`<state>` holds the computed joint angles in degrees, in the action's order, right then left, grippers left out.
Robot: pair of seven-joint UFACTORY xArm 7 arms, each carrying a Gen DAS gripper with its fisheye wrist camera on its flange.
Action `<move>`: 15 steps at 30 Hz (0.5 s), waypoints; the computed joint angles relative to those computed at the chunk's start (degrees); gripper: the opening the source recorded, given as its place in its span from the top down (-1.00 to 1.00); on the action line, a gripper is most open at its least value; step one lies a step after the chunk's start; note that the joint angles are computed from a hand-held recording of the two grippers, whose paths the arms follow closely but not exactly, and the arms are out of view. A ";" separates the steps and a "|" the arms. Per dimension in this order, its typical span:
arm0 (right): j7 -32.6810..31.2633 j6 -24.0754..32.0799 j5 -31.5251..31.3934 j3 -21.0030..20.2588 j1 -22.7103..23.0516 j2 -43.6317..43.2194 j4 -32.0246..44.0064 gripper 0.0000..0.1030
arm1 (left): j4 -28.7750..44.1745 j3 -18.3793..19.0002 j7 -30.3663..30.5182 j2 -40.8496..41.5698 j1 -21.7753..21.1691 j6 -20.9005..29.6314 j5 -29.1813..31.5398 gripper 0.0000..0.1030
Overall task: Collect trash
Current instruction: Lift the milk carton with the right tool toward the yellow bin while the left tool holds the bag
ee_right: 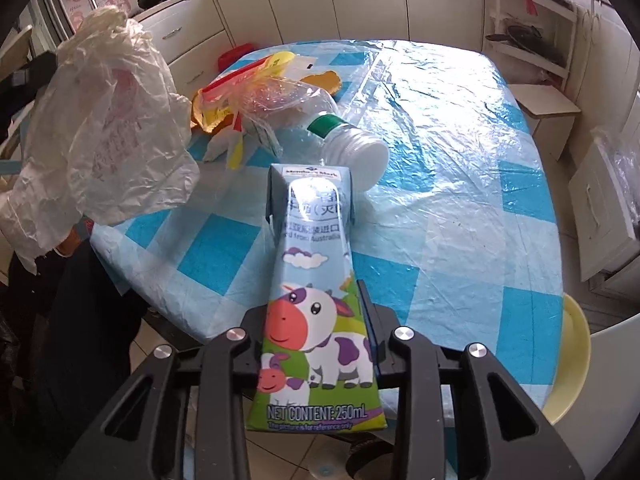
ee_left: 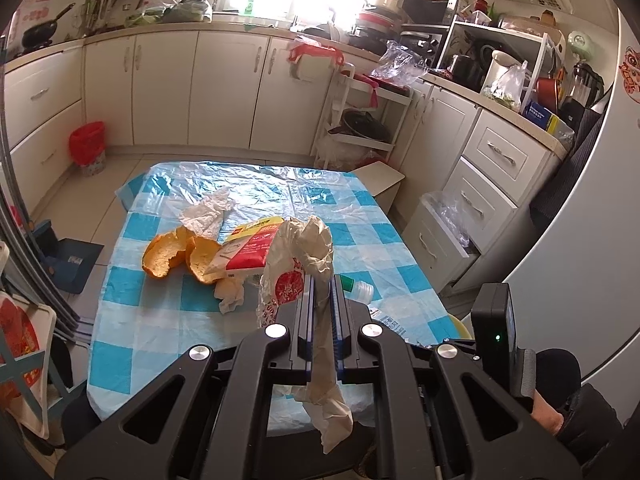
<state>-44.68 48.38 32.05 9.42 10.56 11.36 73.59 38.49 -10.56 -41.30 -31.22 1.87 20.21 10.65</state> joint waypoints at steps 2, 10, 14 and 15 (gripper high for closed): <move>0.51 3.24 3.03 -0.03 -1.14 0.92 1.85 0.34 | -0.07 0.07 -0.09 -0.04 0.02 0.01 -0.02 0.86; 3.03 12.41 13.91 -0.34 -5.47 4.23 7.06 0.34 | 0.02 0.03 -0.06 0.36 -0.08 -0.01 -0.09 0.85; 4.53 15.30 17.97 -0.44 -7.23 5.39 8.52 0.34 | 0.36 -0.12 -0.15 0.62 -0.18 0.14 0.10 0.86; 4.82 16.23 19.19 -0.43 -7.77 5.80 8.97 0.34 | 0.48 -0.21 -0.20 0.74 -0.20 0.19 0.17 0.86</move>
